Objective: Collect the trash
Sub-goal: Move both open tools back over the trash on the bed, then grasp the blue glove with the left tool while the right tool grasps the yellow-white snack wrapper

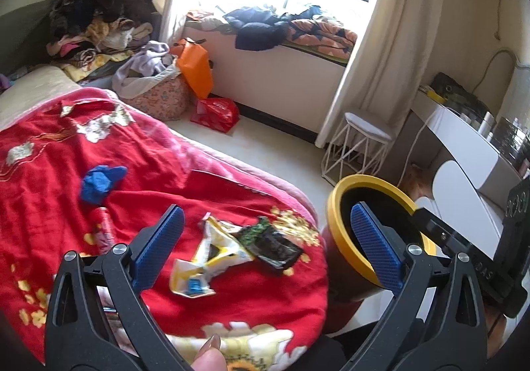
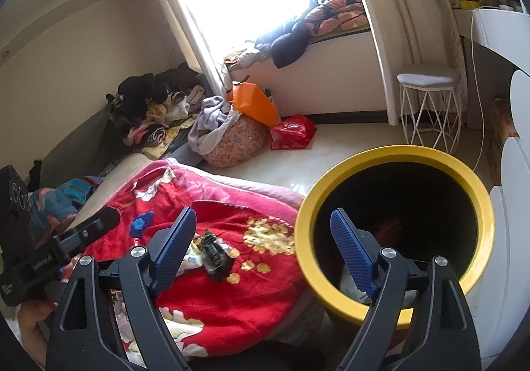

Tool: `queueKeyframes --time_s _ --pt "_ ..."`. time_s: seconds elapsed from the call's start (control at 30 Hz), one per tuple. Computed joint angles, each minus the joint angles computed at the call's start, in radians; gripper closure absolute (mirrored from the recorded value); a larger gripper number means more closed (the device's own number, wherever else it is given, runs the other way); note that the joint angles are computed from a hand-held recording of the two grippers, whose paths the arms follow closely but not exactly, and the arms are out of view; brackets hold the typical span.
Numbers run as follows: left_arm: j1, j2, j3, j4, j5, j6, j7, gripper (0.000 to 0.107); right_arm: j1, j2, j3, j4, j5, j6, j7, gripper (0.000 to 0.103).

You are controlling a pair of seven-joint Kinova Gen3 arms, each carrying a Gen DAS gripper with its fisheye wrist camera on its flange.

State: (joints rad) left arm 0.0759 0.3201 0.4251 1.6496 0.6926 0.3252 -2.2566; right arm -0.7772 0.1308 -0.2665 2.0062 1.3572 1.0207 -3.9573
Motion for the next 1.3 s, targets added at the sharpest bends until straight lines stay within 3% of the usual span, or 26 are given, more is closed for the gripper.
queueKeyframes --time_s 0.27,0.47,0.6,0.87,1.3 --pt "-0.054 0.005 -0.003 -0.005 0.029 -0.009 -0.014 0.015 -0.003 0.047 0.012 -0.058 0.001 -0.062 0.052 0.022" --pt "-0.079 0.015 -0.033 -0.019 0.031 -0.011 0.016 0.015 -0.021 0.100 0.037 -0.132 -0.013 -0.121 0.167 0.022" --pt "-0.062 0.031 -0.086 -0.039 -0.021 -0.005 0.089 0.015 -0.034 0.146 0.058 -0.191 -0.030 -0.172 0.281 0.022" --pt "-0.046 0.093 -0.175 -0.126 -0.160 0.045 0.265 0.015 -0.024 0.246 0.119 -0.318 -0.193 -0.343 0.461 0.022" --pt "-0.023 0.252 -0.235 -0.352 -0.349 0.218 0.419 0.020 -0.017 0.421 0.198 -0.529 -0.504 -0.384 0.662 0.027"
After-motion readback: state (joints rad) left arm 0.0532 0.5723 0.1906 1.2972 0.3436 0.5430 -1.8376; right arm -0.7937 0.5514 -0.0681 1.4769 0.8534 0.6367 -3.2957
